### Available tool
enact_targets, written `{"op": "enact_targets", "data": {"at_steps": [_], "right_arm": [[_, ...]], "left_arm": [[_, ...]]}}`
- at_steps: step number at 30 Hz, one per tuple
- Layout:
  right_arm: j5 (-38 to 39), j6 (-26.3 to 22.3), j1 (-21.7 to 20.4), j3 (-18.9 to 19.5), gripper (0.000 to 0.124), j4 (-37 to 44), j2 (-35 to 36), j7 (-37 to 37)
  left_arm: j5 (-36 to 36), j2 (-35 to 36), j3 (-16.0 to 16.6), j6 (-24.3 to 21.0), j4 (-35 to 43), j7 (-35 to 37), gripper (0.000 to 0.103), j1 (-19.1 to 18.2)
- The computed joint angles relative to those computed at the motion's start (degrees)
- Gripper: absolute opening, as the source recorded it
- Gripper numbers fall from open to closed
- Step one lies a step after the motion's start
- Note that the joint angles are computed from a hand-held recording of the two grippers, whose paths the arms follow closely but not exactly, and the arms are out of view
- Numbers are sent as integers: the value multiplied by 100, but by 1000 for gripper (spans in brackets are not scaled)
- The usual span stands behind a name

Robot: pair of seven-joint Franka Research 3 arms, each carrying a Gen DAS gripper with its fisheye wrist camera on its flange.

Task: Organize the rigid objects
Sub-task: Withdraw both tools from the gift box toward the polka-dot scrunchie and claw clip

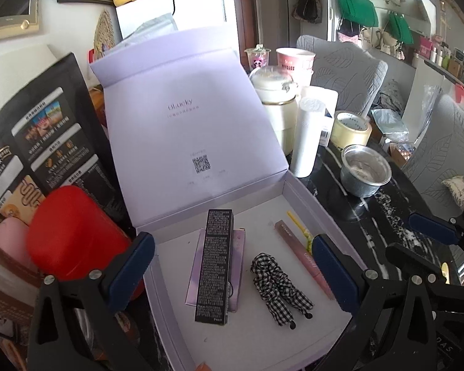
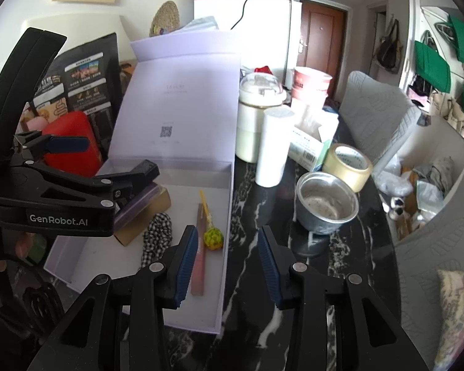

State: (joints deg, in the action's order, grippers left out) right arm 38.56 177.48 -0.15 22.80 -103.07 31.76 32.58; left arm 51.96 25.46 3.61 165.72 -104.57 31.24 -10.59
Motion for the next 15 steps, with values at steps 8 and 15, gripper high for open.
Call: {"op": "enact_targets", "data": {"at_steps": [8,15], "right_arm": [[661,474,-1007,1144,58,-545,-455,-775],[916,1092,-2343,2613,80,-1024,-579,-1208]], "left_arm": [[687,-602,158,196,-411,-756,103,-219],[1627,-1084,-101,56,-751,-1538,103,-92]]}}
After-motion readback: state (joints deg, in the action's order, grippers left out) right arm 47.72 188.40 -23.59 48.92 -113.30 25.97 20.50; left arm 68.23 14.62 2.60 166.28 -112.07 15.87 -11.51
